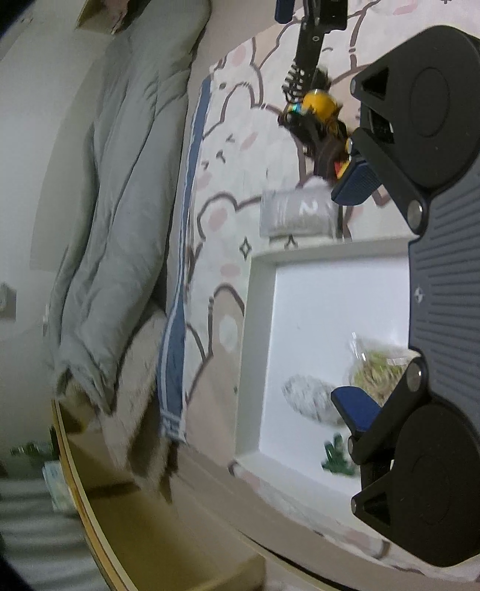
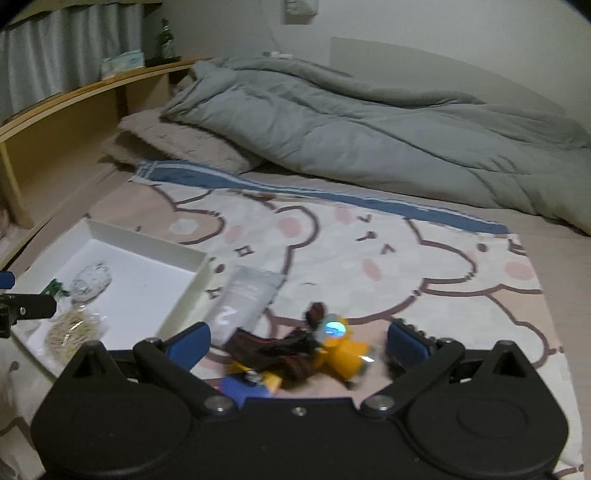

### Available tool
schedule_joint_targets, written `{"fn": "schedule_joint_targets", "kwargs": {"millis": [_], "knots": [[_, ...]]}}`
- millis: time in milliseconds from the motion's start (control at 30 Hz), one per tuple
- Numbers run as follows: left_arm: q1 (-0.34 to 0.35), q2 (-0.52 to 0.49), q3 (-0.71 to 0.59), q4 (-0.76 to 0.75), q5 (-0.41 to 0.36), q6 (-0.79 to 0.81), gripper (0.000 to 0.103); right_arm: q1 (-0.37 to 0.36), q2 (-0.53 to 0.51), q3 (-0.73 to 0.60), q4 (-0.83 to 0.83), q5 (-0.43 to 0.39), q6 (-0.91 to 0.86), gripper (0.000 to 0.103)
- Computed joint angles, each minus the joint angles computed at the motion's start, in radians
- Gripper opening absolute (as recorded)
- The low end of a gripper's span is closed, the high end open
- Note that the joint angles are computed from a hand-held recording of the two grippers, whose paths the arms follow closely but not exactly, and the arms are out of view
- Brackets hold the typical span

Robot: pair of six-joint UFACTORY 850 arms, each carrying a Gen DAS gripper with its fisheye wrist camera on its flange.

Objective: Organize objects
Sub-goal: 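Withdraw both grippers from the tray toward the headlamp and card box, then grasp the card box with the left gripper while the right grasps the hair claw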

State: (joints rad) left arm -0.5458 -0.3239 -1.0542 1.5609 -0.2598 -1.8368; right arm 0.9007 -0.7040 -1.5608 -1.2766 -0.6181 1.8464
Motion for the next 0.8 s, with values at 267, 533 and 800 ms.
{"fn": "schedule_joint_targets", "kwargs": {"millis": [267, 533, 800], "knots": [[-0.058, -0.093, -0.098, -0.038, 0.005, 0.083, 0.103, -0.033, 0.052, 0.093, -0.047, -0.019, 0.096, 0.103], [-0.099, -0.184, -0.202, -0.349, 0.042, 0.442, 0.103, -0.072, 0.067, 0.155, -0.105, -0.092, 0.231, 0.103], [-0.124, -0.278, -0.295, -0.547, 0.012, 0.648, 0.103, -0.128, 0.053, 0.174, -0.055, -0.108, 0.278, 0.103]]}}
